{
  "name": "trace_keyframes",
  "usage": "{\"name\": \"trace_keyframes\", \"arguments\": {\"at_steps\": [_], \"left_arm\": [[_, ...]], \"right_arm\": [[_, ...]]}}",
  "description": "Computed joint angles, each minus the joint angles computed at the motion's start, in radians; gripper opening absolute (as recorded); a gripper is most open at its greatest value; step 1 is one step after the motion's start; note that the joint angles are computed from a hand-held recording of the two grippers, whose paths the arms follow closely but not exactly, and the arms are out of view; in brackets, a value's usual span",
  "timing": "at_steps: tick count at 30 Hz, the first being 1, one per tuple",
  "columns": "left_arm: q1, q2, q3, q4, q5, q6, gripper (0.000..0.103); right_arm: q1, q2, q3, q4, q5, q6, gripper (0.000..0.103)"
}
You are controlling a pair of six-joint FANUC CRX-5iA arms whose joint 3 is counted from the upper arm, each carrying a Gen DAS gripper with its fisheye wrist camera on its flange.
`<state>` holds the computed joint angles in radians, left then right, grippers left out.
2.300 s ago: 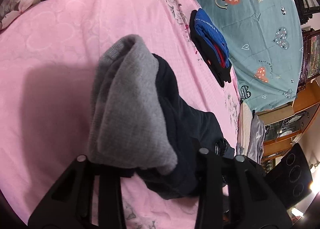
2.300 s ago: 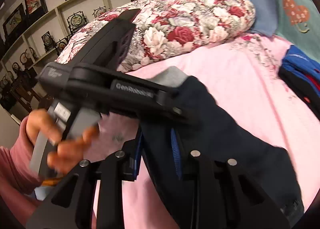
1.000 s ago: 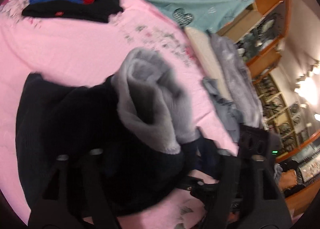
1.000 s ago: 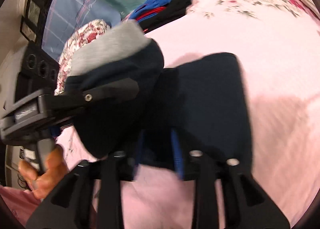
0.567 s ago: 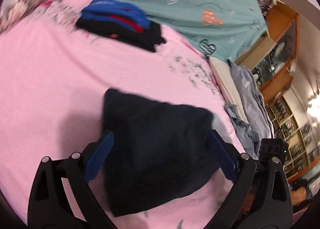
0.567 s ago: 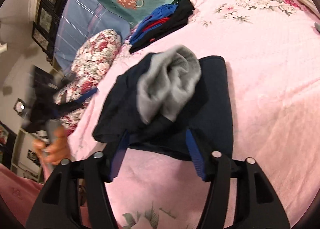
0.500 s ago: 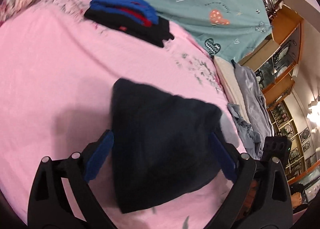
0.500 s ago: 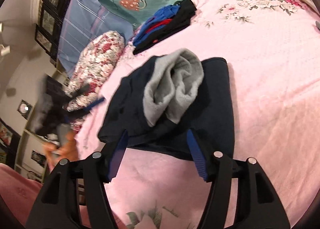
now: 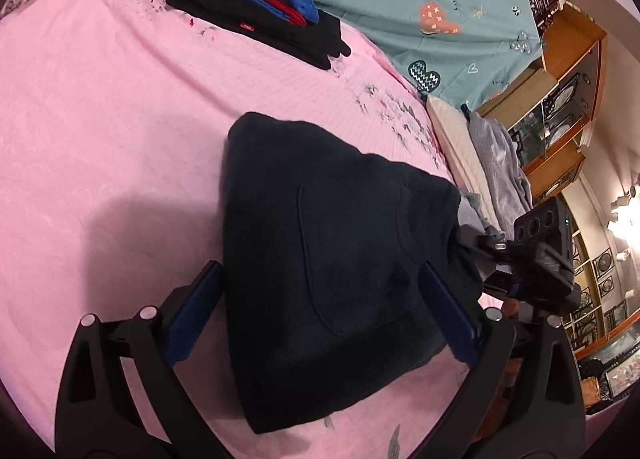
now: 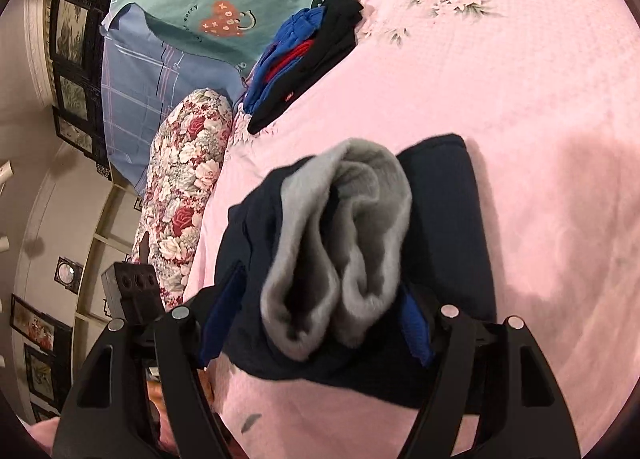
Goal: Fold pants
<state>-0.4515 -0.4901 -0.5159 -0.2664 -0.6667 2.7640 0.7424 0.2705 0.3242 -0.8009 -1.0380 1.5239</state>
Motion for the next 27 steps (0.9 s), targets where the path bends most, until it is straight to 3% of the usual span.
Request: {"name": "trace_keyframes", "arguments": {"at_steps": [3,6,9,14,17,19,21,25,27], "left_arm": [[0.033,-0.022,-0.039,0.054,0.048,-0.026,0.099],[0.082,-0.068,-0.112,0.152,0.134,-0.091,0.099],[0.085,-0.087,-0.130,0.146,0.166,-0.069,0.099],[0.027,-0.092,-0.091,-0.018,0.142,0.111,0.099],[0.061,-0.103,-0.122,0.048,0.179,0.063,0.099],[0.072,-0.104,-0.131,0.078,0.194,0.029,0.099],[0.066,-0.098,-0.125,0.072,0.192,0.023,0.099],[0.048,-0.100,-0.113,0.024,0.189,0.062,0.099],[0.075,-0.105,-0.137,0.093,0.213,-0.001,0.099]], "right_arm": [[0.039,0.011,0.016,0.078,0.022,-0.053,0.035],[0.100,0.006,0.038,0.194,0.048,-0.036,0.023],[0.103,-0.004,0.080,0.148,0.032,0.070,0.020],[-0.018,-0.051,0.094,-0.167,0.010,0.288,0.018],[-0.090,-0.073,0.019,-0.257,0.030,0.267,0.018],[-0.080,-0.068,-0.028,-0.163,0.069,0.139,0.018],[-0.032,-0.052,-0.086,0.037,0.117,-0.030,0.018],[-0.049,-0.078,-0.150,0.013,0.174,-0.052,0.019],[-0.010,-0.100,-0.164,0.092,0.212,-0.063,0.019]]}}
